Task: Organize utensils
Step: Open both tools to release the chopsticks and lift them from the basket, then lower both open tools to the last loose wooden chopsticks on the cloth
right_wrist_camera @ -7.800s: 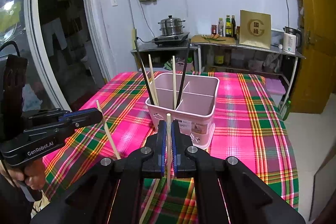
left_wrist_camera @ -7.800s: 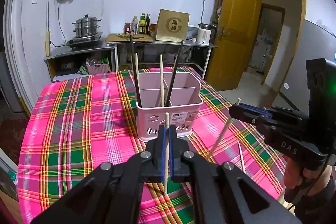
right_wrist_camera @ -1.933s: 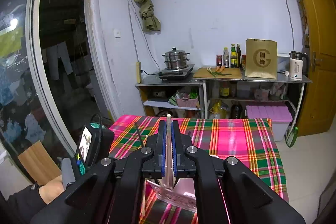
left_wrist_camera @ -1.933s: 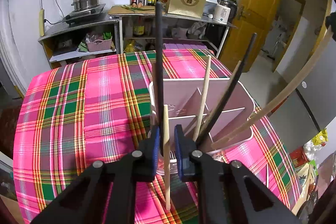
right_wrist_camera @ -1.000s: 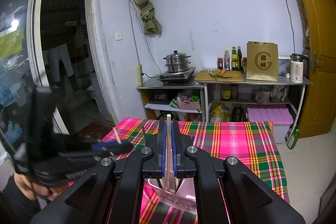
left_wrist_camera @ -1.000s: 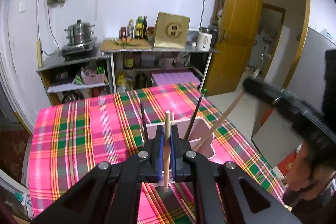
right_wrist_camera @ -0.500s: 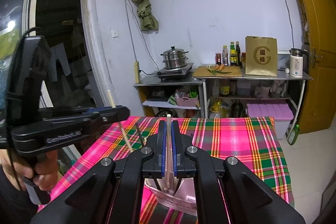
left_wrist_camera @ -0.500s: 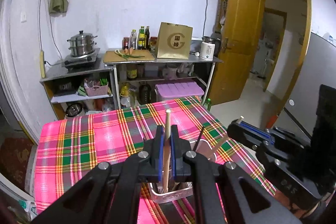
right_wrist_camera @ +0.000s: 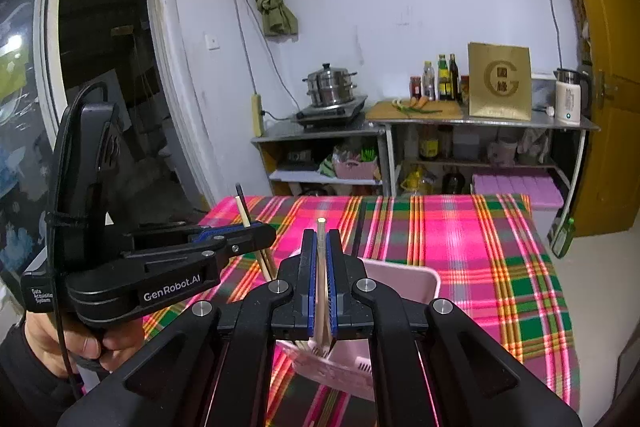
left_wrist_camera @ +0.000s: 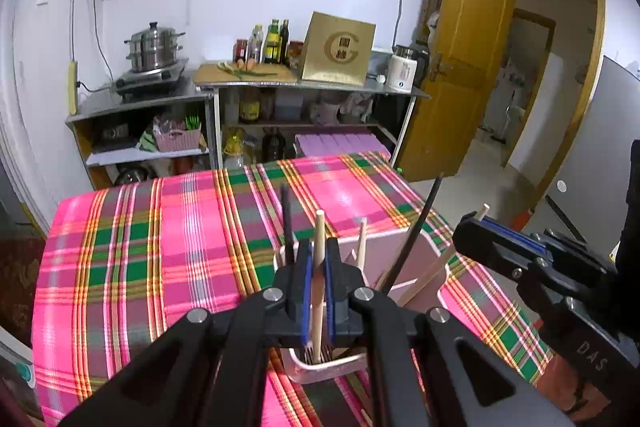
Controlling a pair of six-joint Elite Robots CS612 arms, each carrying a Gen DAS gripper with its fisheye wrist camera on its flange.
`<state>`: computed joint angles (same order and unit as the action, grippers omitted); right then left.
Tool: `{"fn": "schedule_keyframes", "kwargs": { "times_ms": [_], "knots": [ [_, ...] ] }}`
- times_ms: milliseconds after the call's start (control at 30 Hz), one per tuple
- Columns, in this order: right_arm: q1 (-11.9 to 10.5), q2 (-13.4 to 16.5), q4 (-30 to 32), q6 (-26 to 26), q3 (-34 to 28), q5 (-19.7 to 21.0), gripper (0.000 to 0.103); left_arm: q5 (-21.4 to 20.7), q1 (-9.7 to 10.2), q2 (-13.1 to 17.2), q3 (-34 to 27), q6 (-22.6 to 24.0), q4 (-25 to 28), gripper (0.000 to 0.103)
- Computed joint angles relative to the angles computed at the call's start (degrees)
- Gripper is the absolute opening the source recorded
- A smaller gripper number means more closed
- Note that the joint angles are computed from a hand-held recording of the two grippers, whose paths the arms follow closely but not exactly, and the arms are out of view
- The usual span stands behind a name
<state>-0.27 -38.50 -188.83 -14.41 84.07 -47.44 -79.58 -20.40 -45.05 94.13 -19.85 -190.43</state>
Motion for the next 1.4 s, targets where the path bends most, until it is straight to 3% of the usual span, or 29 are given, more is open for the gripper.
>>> {"fn": "schedule_keyframes", "kwargs": {
  "times_ms": [233, 367, 467, 833, 1100, 1400],
  "knots": [
    [0.0, 0.2, 4.0, -2.1, 0.1, 0.1, 0.005, -0.8, 0.06, -0.1, 0.8, -0.9, 0.7, 0.007],
    [-0.2, -0.1, 4.6, -2.1, 0.3, -0.3, 0.010, -0.7, -0.21, -0.8, 1.8, -0.1, 0.3, 0.016],
    [-0.7, -0.5, 3.3, -1.3, 1.1, 0.6, 0.015, 0.1, -0.60, -1.7, 3.4, 0.0, -1.9, 0.025],
    [-3.5, -4.1, -4.8, -0.4, 8.9, 2.8, 0.015, 5.0, -3.40, -4.5, 11.3, -2.0, -11.3, 0.029],
    [-6.1, -5.8, -9.4, -1.8, 15.9, 2.1, 0.015, 7.7, -5.99, -4.4, 16.4, -4.4, -14.7, 0.029],
    [-8.2, -5.8, -8.7, -3.8, 19.7, 0.0, 0.015, 7.6, -8.10, -3.4, 19.4, -7.6, -15.8, 0.029]
  ]
}}
